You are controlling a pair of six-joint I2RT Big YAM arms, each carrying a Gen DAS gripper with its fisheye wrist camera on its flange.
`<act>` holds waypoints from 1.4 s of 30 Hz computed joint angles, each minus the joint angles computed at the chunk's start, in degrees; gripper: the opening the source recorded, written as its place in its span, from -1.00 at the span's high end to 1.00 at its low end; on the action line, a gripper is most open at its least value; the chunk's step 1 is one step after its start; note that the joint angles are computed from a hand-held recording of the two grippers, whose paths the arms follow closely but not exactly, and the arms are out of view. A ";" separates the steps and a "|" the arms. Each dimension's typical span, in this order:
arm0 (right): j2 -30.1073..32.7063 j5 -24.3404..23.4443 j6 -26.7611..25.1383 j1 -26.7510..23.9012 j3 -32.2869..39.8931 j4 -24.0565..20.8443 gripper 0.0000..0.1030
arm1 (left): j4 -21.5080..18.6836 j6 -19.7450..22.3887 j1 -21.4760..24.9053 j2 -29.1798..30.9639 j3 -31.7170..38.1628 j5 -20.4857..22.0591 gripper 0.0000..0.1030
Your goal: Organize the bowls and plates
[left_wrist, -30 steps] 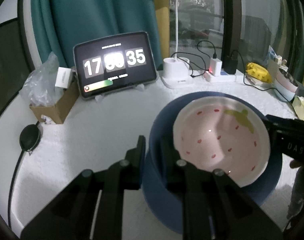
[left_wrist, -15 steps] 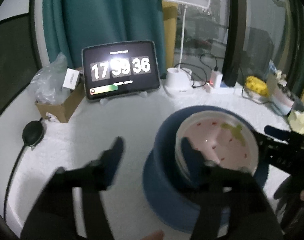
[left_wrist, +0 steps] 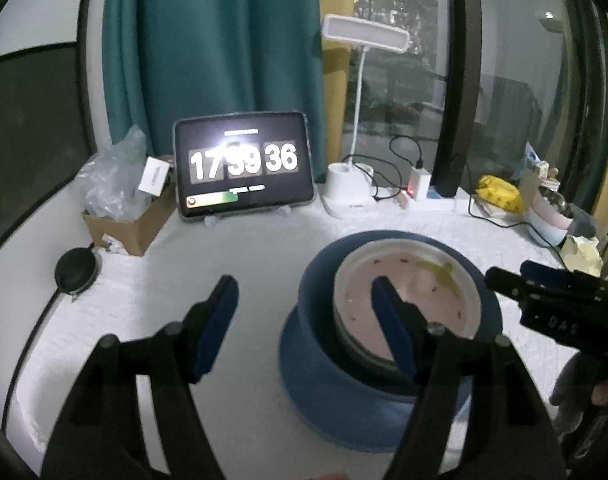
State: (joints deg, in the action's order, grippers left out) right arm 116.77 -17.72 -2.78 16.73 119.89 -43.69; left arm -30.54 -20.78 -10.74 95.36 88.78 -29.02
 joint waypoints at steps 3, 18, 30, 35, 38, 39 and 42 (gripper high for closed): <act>-1.50 0.13 0.11 -0.22 -1.86 1.09 -0.34 | 0.32 0.22 -0.92 -0.54 -0.55 -0.60 -0.36; -9.53 1.27 0.66 -2.50 -12.34 6.39 -0.34 | 4.23 -1.05 -5.09 -3.35 -3.37 -0.19 -0.37; -15.77 0.91 0.91 -5.35 -21.49 12.23 -0.34 | 7.50 -0.58 -9.47 -4.91 -5.52 -0.90 -0.51; -18.45 0.59 1.00 -6.67 -24.55 15.00 -0.34 | 7.39 -0.11 -11.40 -5.15 -5.10 -3.25 -0.74; -19.85 0.47 1.31 -7.37 -25.90 16.52 -0.34 | 7.37 0.71 -12.37 -5.41 -4.76 -4.37 -0.79; -20.32 0.47 1.46 -7.59 -26.29 16.97 -0.34 | 6.79 1.06 -12.80 -5.40 -4.36 -5.06 -0.80; -21.73 0.20 1.90 -8.26 -27.47 18.39 -0.34 | 6.52 2.08 -14.08 -5.78 -4.04 -7.68 -0.83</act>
State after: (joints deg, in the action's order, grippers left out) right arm 95.04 -17.52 -0.88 8.47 92.42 -25.31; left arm -24.02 -18.70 -24.82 89.58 84.74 -36.71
